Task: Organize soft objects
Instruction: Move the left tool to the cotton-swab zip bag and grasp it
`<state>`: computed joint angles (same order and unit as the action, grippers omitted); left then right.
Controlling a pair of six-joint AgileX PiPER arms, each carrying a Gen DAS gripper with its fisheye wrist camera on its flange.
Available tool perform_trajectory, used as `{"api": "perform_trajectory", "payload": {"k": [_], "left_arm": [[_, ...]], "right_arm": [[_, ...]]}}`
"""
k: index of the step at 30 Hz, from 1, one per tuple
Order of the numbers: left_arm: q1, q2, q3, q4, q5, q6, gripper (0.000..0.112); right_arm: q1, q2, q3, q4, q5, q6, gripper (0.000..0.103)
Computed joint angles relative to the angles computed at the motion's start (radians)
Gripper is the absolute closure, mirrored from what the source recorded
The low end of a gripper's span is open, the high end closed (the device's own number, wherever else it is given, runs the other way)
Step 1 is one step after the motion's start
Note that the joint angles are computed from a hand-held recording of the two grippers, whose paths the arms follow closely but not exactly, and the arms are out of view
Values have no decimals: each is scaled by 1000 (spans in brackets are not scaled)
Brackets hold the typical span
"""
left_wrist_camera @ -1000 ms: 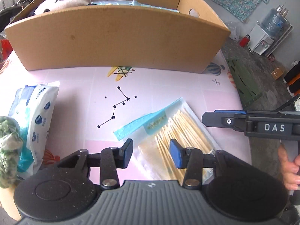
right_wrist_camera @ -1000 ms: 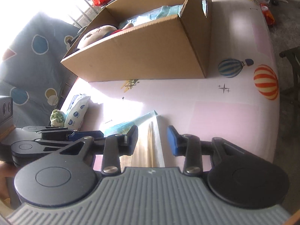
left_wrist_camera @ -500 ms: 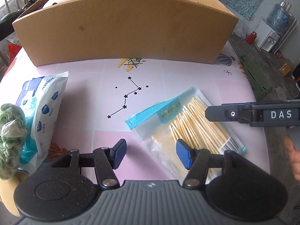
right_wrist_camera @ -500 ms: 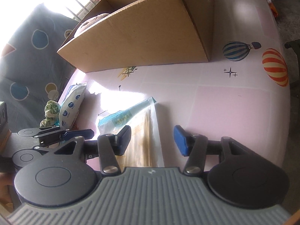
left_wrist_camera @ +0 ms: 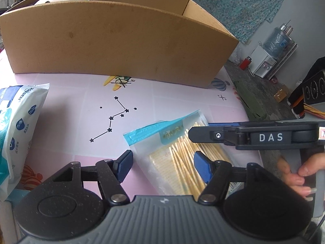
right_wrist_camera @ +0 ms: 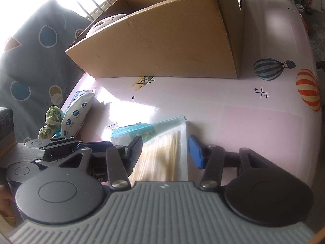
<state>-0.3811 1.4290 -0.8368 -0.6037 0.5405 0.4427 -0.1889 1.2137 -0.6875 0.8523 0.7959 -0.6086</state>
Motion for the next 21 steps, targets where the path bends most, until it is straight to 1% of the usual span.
{"api": "perform_trajectory", "payload": {"k": [1,2,3,4,6,7,9,11,12,13,14,15,16,17,18,20,21], "left_arm": [[1,4,3,-19,-10,21,47],[3,7,5,-42,-18,49,52],[8,12,8,-68,-28,80,57],[14,17,10,-95,-33,106,60],[50,34,8,-177,-30,174,71],[62,37,7,-199,-25,184,75],[72,51,-2,-200,-28,177,89],[82,68,-21,-173,-17,159,98],[95,75,-29,-178,-3,165,99],[108,80,-31,-189,6,174,99],[117,73,-23,-199,0,170,97],[118,64,-12,-203,-16,170,89],[118,60,-6,-217,-21,193,86],[116,59,-3,-232,-21,233,81],[109,57,1,-241,-24,264,73],[101,58,0,-270,-14,318,65],[99,62,2,-291,-15,342,65]], "right_arm": [[0,1,1,1,-4,4,63],[-2,1,0,-7,-8,15,75],[-3,-2,3,-22,-20,27,81],[-21,-2,15,-5,-19,7,85],[-67,-2,43,61,-8,-48,89],[-88,-3,60,93,-4,-73,91],[-111,-10,83,131,-2,-101,92],[-112,-17,98,149,-14,-109,94],[-110,-22,106,157,-22,-110,94],[-108,-29,115,165,-29,-108,94],[-111,-34,122,172,-29,-111,95],[-120,-41,137,191,-26,-125,95],[-132,-49,158,219,-24,-156,96],[-154,-53,180,260,-14,-200,96],[-188,-51,208,318,4,-254,96],[-275,-22,263,437,66,-363,97],[-325,7,291,496,108,-414,98]]}}
